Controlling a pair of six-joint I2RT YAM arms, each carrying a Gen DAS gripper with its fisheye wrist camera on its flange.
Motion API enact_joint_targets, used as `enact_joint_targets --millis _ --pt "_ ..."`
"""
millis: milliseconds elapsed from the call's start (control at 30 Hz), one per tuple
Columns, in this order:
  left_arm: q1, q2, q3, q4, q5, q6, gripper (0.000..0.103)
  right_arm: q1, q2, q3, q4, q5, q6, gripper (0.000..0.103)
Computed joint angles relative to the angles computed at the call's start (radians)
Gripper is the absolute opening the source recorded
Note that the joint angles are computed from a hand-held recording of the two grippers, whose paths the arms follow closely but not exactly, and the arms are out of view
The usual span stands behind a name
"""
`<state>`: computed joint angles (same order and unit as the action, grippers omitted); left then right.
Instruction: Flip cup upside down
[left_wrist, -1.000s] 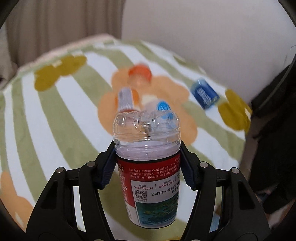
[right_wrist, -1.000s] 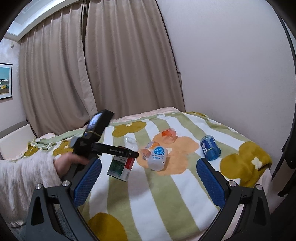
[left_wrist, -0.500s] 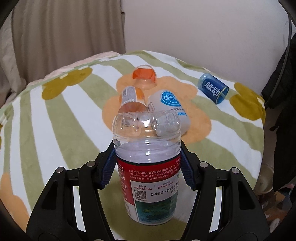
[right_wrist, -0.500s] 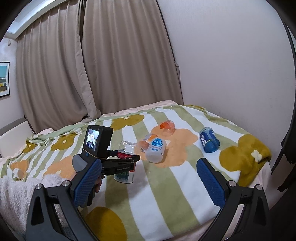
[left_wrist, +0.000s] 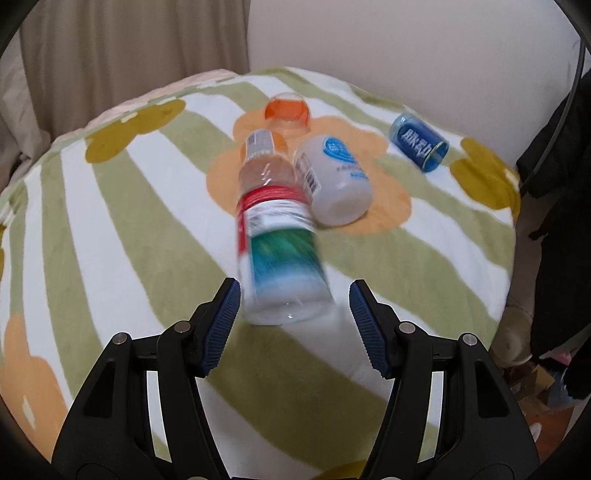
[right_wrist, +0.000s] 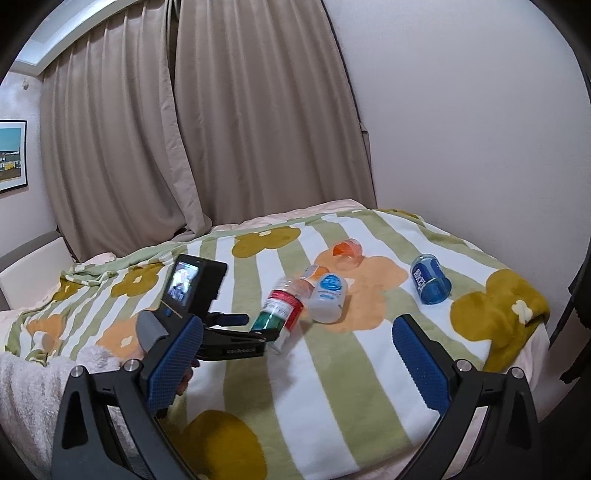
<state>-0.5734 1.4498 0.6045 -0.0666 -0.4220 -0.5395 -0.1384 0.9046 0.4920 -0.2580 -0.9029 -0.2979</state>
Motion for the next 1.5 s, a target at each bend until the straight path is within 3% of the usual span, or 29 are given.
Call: enact_joint_targets --millis 67,167,233,267,367,467,600,767,833,867,1000,1100,1167,1233,1267,1400,1500 --pt "-0.001 -0.065 0.004 -0.026 -0.019 -0.005 0.059 -0.004 -0.015 0.000 -0.015 0.003 -0.021 0.103" --pt "0.088 -0.082 0.157 -0.204 0.048 0.074 0.067 -0.016 -0.019 0.000 -0.025 0.008 -0.048 0.103" --pt "0.177 -0.003 0.301 -0.343 0.144 0.123 0.097 -0.022 -0.006 -0.001 -0.018 0.006 -0.049 0.103" --pt "0.229 0.050 0.374 -0.403 0.213 0.151 0.100 -0.024 0.006 -0.003 -0.004 0.004 -0.043 0.103" --pt "0.355 0.277 0.627 -0.591 0.427 0.233 0.101 -0.015 0.029 -0.009 0.027 0.009 -0.024 0.103" --pt "0.406 0.487 0.823 -0.747 0.521 0.258 0.101 0.002 0.063 -0.018 0.071 0.030 -0.008 0.103" --pt "0.433 0.638 0.932 -0.818 0.535 0.272 0.099 0.008 0.106 -0.016 0.102 0.048 -0.011 0.103" --pt "0.481 0.728 0.951 -0.807 0.635 0.280 0.081 0.003 0.160 -0.014 0.139 0.056 -0.012 0.103" --pt "0.487 0.721 0.926 -0.784 0.645 0.281 0.061 0.001 0.188 -0.010 0.155 0.056 -0.009 0.103" --pt "0.486 0.703 0.906 -0.773 0.638 0.286 0.058 0.000 0.199 -0.009 0.161 0.055 -0.007 0.103" --pt "0.484 0.543 0.745 -0.651 0.648 0.260 0.058 0.001 0.217 -0.006 0.180 0.037 0.007 0.103" --pt "0.442 0.246 0.432 -0.363 0.562 0.173 0.058 -0.003 0.218 -0.010 0.195 0.018 0.012 0.103" --pt "0.358 0.023 0.184 -0.125 0.418 0.078 0.058 0.002 0.221 -0.019 0.221 0.008 0.030 0.103" --pt "0.275 -0.107 0.028 0.022 0.298 0.018 0.058 0.012 0.230 -0.029 0.240 0.007 0.042 0.103" --pt "0.193 -0.161 -0.062 0.109 0.172 -0.026 0.058 0.016 0.235 -0.032 0.244 0.006 0.045 0.103" --pt "-0.009 -0.109 -0.186 0.303 -0.141 -0.074 0.058 0.026 0.256 -0.035 0.236 -0.008 0.054 0.103" --pt "-0.063 -0.009 -0.211 0.386 -0.225 -0.085 0.058 0.018 0.242 -0.029 0.178 -0.021 0.011 0.103"
